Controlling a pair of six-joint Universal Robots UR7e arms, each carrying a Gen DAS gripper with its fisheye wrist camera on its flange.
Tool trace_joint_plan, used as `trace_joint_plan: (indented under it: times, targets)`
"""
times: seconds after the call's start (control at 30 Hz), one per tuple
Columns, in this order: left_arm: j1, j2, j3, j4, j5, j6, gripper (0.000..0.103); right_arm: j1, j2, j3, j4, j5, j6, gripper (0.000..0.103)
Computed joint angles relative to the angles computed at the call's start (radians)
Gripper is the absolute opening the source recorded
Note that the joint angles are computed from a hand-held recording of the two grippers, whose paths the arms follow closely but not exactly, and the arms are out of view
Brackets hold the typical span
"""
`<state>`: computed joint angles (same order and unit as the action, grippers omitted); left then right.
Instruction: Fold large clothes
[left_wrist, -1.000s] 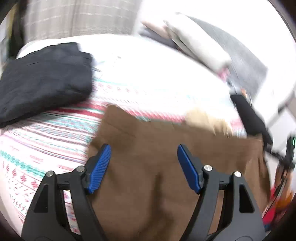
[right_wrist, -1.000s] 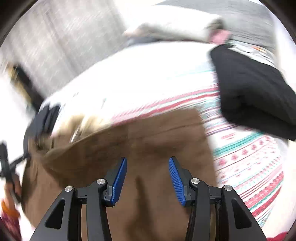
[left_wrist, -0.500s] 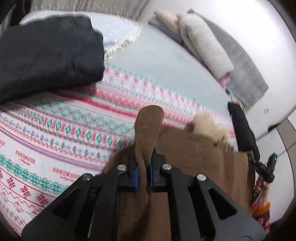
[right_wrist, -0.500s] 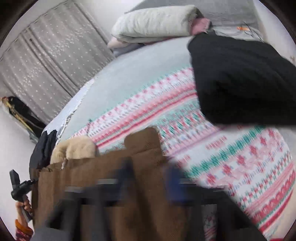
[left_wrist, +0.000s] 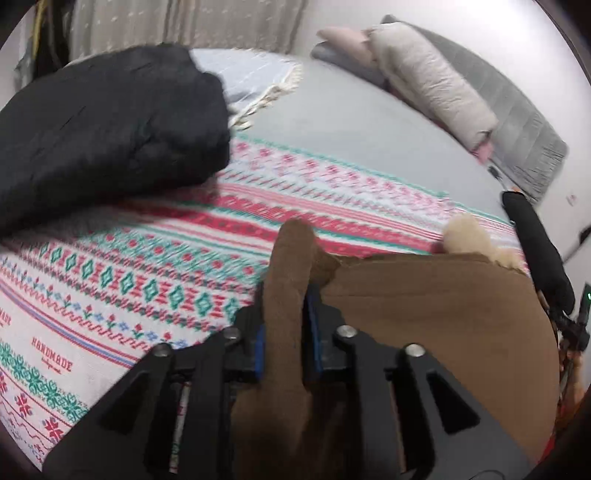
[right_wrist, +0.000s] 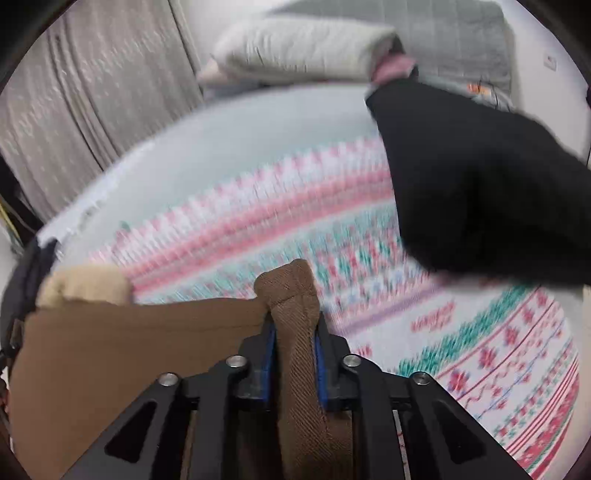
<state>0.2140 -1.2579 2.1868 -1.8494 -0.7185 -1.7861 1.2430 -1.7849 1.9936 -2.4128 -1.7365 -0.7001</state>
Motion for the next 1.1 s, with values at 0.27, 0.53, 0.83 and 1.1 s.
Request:
trace_joint_plan:
  times: [0.27, 0.53, 0.83, 1.1]
  targets:
    - [-0.075, 0.074, -0.21, 0.482, 0.021, -0.227, 0.068, 0.034, -0.079, 0.031, -0.156, -0.061, 0.045, 0.042]
    - [-0.029, 0.269, -0.281, 0.141, -0.003, 0.185, 0.086, 0.251, -0.172, 0.223, -0.026, -0.019, -0.07, 0.066]
    - [0.031, 0.087, -0.197, 0.565, -0.095, -0.124, 0.089, 0.013, -0.034, 0.037, -0.109, -0.157, -0.013, 0.066]
    - [-0.131, 0.172, -0.299, 0.62, -0.11, -0.159, 0.088, -0.022, -0.248, 0.069, -0.002, -0.011, -0.09, 0.068]
